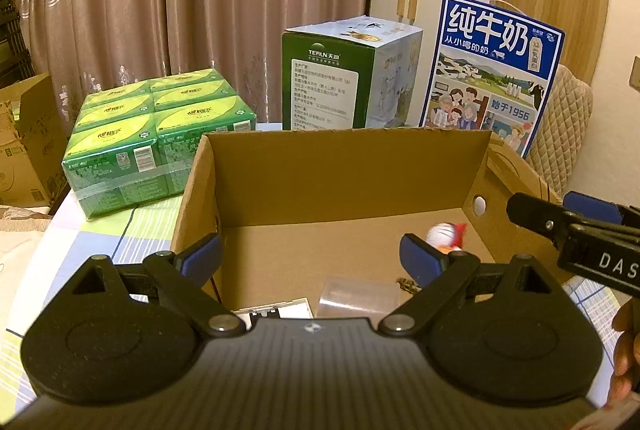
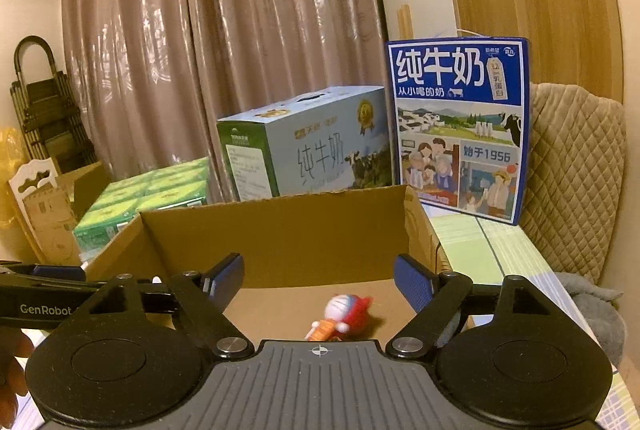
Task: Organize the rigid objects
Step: 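Move both tools back out of the box over the remaining table items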
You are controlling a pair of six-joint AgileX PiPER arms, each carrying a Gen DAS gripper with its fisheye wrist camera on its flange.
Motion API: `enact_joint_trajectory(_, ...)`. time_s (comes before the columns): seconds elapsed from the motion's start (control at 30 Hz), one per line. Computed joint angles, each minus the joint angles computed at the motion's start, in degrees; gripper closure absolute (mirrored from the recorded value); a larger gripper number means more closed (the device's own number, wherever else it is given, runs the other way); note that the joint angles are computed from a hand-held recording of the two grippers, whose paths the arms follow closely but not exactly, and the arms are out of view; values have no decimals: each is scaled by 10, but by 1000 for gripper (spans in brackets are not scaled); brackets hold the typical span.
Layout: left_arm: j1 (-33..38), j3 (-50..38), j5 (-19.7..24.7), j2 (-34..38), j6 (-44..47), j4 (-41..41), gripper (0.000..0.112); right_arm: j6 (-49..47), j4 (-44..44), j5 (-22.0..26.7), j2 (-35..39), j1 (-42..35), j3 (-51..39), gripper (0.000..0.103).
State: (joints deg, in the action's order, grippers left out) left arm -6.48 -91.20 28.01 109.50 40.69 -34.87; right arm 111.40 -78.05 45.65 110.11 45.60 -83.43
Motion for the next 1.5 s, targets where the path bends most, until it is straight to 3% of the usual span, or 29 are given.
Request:
enact_joint_trajectory(0.53,1,0,4,-2,0,-2,19,-17,6,7,0,4,0,24)
enact_joint_trajectory(0.93,17,43,5,-45,34,-31,19,0,-9,67,-22,47,22,24)
enact_joint_trajectory(1.3,86,205,16,-170,190,-146,19,42,57,131,-104,146,149,24)
enact_joint_trajectory(1.5,162,307,61,-237,269,-197,19,73,98,174,-128,219,184,24)
